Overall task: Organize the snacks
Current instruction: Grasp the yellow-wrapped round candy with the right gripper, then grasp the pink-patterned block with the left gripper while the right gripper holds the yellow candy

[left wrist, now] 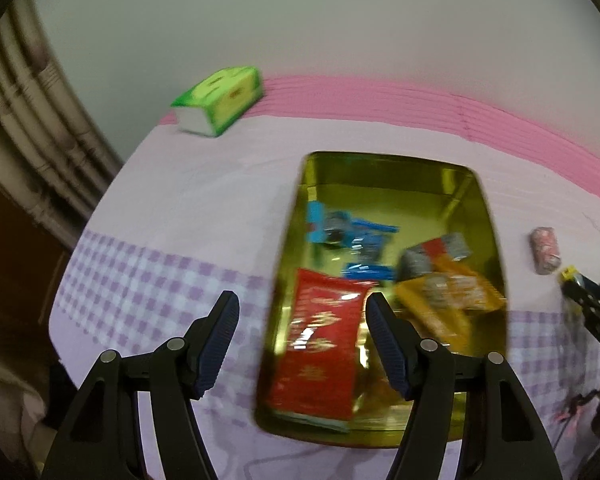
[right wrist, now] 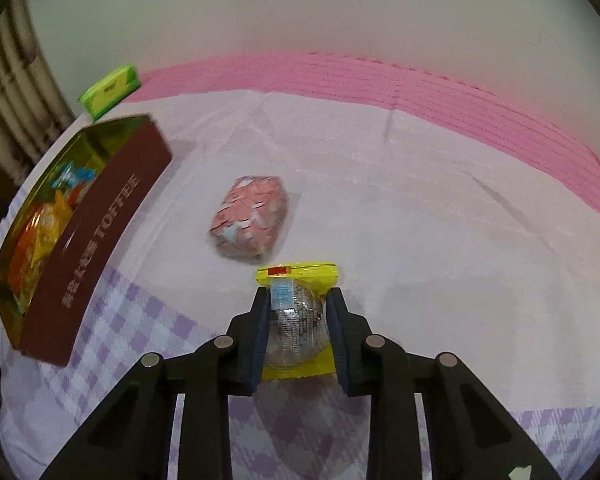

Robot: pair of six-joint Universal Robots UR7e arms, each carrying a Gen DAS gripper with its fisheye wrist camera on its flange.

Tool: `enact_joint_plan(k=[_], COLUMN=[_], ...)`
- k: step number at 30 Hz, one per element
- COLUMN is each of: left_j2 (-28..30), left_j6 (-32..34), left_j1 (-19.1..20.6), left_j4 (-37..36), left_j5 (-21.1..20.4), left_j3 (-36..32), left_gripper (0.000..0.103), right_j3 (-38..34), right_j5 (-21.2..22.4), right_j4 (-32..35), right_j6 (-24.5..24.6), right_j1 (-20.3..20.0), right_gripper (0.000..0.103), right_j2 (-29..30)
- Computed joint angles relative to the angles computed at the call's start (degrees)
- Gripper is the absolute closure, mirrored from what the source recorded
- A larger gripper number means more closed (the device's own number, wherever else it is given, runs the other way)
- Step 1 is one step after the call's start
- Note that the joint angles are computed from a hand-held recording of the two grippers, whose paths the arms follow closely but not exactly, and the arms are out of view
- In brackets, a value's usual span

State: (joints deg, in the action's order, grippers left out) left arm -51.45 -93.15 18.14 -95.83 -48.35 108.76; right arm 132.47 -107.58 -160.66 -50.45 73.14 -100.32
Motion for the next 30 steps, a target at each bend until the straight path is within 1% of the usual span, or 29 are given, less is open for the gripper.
enact_joint_plan(k=[6,10,16,21,28,30], left_j2=[4.9,8.1,13.3,16.7,21.2,22.5], left_j6=[7.7,12.4,19.9,24.9,29.6,31.0], left_j1=[0.6,1.2,1.7,2.3,3.7,4.4], left_j4=[-5.7,-8.9,-13.7,-18.0,-23.2,-24.3], left_j5=[0.2,0.2,0.0,-1.0,-2.7,-3.4], left_j3=[-4.4,-7.6,-12.9,-16.0,-19.7,-20.9], left_gripper=[0.037,0.037,0.037,0.036,0.037,0.037], right_j3=[-1.1,-1.3,-1.9,-2.7,-2.3,-2.8], right_j5=[-0.1,-0.5,0.1,1.7,2.7,3.7], right_j4=[-6.7,-12.0,-16.0,-15.3,-15.9,-15.3], right_j6=[2.1,0.9,-0.9,-0.5,-0.4,-0.7], right_j1=[-2.2,-3.3,-4.9,-7.0,-7.4,-8.3], right_gripper=[0.078,0.078,0.078,0.078,0.078,0.077], right_j2=[1.2,2.3,3.2,2.4,2.3,2.3])
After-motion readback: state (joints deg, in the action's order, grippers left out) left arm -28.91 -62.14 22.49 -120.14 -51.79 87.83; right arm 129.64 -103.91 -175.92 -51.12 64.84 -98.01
